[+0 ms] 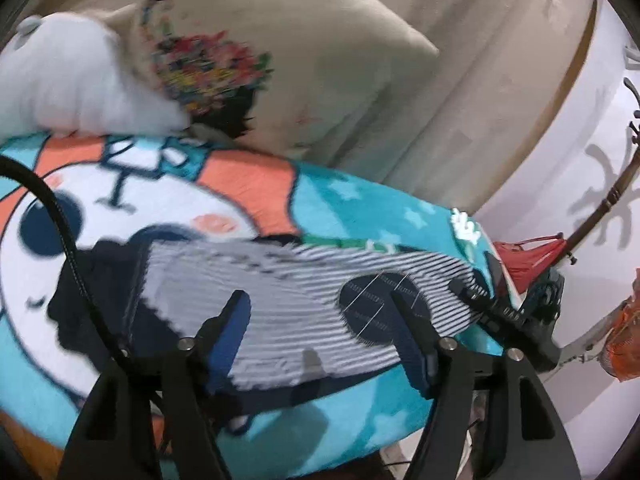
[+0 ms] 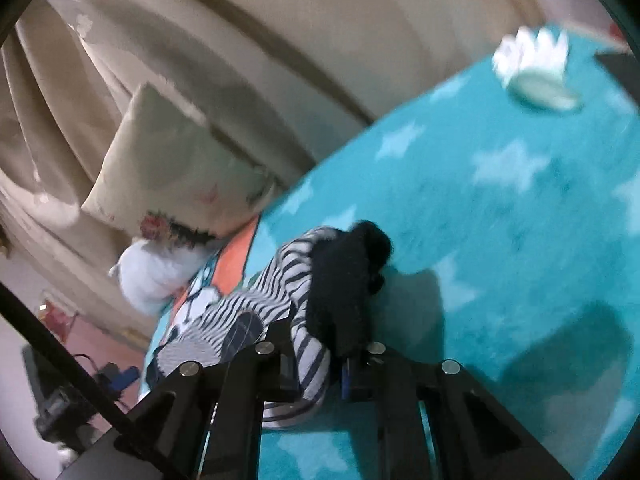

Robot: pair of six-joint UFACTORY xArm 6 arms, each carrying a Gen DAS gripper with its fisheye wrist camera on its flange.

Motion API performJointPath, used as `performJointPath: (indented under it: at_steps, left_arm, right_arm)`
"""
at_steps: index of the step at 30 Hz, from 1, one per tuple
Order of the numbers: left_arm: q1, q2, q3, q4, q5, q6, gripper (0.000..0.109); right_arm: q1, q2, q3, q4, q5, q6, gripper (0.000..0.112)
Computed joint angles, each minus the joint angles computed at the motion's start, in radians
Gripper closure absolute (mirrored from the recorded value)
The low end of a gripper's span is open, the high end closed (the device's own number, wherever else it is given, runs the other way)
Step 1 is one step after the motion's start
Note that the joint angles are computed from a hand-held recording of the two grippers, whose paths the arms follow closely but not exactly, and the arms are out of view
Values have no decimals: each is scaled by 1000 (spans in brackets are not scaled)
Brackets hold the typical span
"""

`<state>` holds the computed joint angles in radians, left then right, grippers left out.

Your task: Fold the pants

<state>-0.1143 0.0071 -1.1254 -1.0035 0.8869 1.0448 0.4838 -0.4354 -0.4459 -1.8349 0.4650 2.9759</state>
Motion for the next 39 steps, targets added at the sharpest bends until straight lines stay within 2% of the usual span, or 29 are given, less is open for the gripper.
performJointPath:
  at_steps: [3,6,8,9,10,13,16,18,20,21,22,24,28,32,34,36,37,39]
  left_arm:
    - [-58,46,-55,17,-2,-27,39]
    - [-129,128,-150,66,24,-91,39]
    - [-178,196,-232,113,51,-140,39]
    - [-198,222,-265,136,61,-158,39]
    - [-218,250,-301,158,71,-176,39]
    - [-277,356,-430,219,125,-239,39]
    - [-327,484,-578,270,201,-311,39]
    - [-349,536,-627,299,218,-348,39]
    - [-365,569,-654,337,243,-358,43]
    - [-366,577,-661,343,271,-345,61]
    - [-362,579,-662,336,296,-331,75]
    - [-344,553,-634,299,307,-295,80]
    - [-279,455,-537,205,270,-245,80]
    - [-192,330,-400,138,147,-198,78]
    - [-125,266,-323,96,90,-162,66]
    - [-67,225,-268,72,50,-141,64]
    - [-37,209,-242,62,39,-129,61]
    - [25,195,-211,38,48,-114,58]
  right_arm:
    - [29,19,-9,118,39,-137,98]
    - [63,24,-8,114,85,-134,92]
    - [83,14,-3,111,109,-132,69]
    - [92,7,2,105,119,-126,49]
    - [105,0,6,98,133,-121,43]
    - [123,6,2,125,157,-162,43]
    - [88,58,-29,111,117,-158,43]
    - [70,89,-43,71,98,-126,43]
    - [47,119,-64,61,71,-145,76]
    - [28,128,-73,60,42,-153,93]
    - [16,127,-75,30,25,-124,93]
    - [23,110,-80,43,40,-155,94]
    - [57,120,-141,102,66,-311,94]
    - [87,219,-283,135,42,-490,94]
    - [88,310,-388,116,-19,-550,94]
    - [93,427,-509,113,-82,-612,89]
    - [91,475,-555,121,-112,-641,76]
    - [71,594,-666,142,-225,-691,59]
